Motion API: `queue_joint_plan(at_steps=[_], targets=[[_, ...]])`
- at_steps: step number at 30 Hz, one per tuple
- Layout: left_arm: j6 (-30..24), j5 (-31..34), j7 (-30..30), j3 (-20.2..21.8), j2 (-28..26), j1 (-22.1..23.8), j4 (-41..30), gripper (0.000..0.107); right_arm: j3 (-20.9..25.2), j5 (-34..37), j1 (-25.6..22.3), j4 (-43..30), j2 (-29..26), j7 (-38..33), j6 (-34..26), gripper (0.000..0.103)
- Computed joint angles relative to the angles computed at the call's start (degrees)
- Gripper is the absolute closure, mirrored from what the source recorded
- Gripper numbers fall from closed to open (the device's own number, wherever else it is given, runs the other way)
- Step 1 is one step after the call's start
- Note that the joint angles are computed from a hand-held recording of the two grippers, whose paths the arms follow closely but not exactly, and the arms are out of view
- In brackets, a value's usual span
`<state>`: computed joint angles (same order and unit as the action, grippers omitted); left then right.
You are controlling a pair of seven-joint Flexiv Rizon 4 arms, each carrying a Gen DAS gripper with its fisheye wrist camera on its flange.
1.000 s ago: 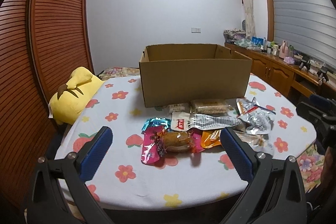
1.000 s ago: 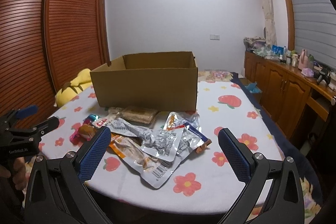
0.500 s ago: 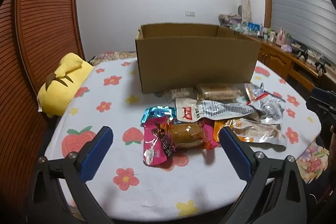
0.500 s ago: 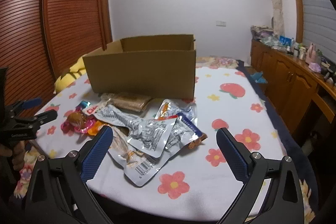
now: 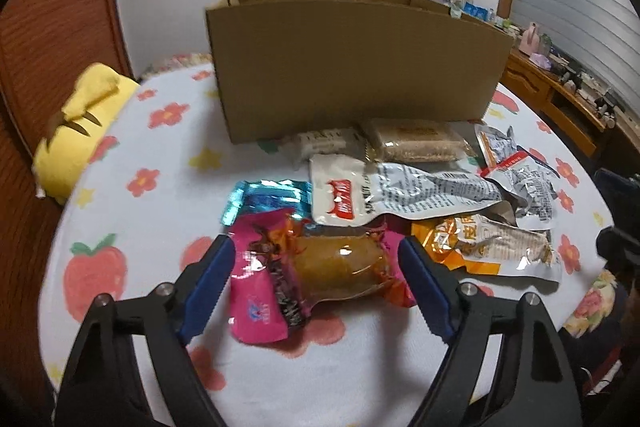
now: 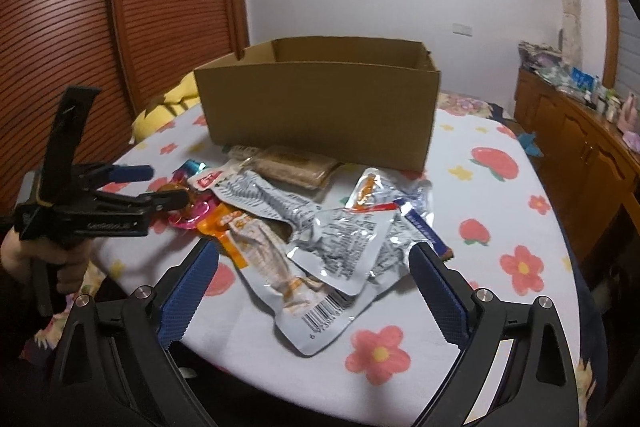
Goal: Organize snacks
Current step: 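Close left gripper on pink-wrapped snack while right gripper approaches orange-white sausage packet, then lift pink snack with left gripper while right gripper grasps orange-white sausage packet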
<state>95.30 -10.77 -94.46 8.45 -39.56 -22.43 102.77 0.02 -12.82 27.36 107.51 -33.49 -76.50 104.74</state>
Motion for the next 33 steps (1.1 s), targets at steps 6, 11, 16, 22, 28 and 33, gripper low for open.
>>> queue_joint_plan(at_steps=[6, 11, 16, 22, 28, 33], targets=[[-5.7, 1.8, -0.4, 0.2, -1.3, 0.1, -2.9, 0.017, 2.9, -2.2, -2.3, -1.5, -0.8, -0.8, -1.6, 0.005], [-2.5, 2.0, 1.7, -7.4, -1.2, 6.6, -1.3, 0.018, 5.5, -3.9, -4.4, -2.4, -1.5, -1.3, -3.1, 0.005], [1.1, 2.1, 4.8, -12.5, -0.2, 10.6, 1.8, 0.034, 13.8, -7.3, -11.0, -5.5, -3.6, -3.7, -8.0, 0.005], [1.5, 1.2, 6.3, -11.5, 0.8, 9.7, 3.3, 0.037, 25.6, -6.8, -18.5, -11.0, -7.7, -12.2, -18.2, 0.012], [4.7, 0.8, 6.8, -14.6, 1.6, 13.0, 6.3, 0.038, 29.4, -3.6, -19.7, -14.3, -9.5, -19.3, -23.0, 0.025], [5.7, 0.5, 6.9, -15.1, 1.9, 13.8, 7.5, 0.038, 32.1, -0.5, -20.1, -16.8, -10.4, -24.9, -25.6, 0.034]])
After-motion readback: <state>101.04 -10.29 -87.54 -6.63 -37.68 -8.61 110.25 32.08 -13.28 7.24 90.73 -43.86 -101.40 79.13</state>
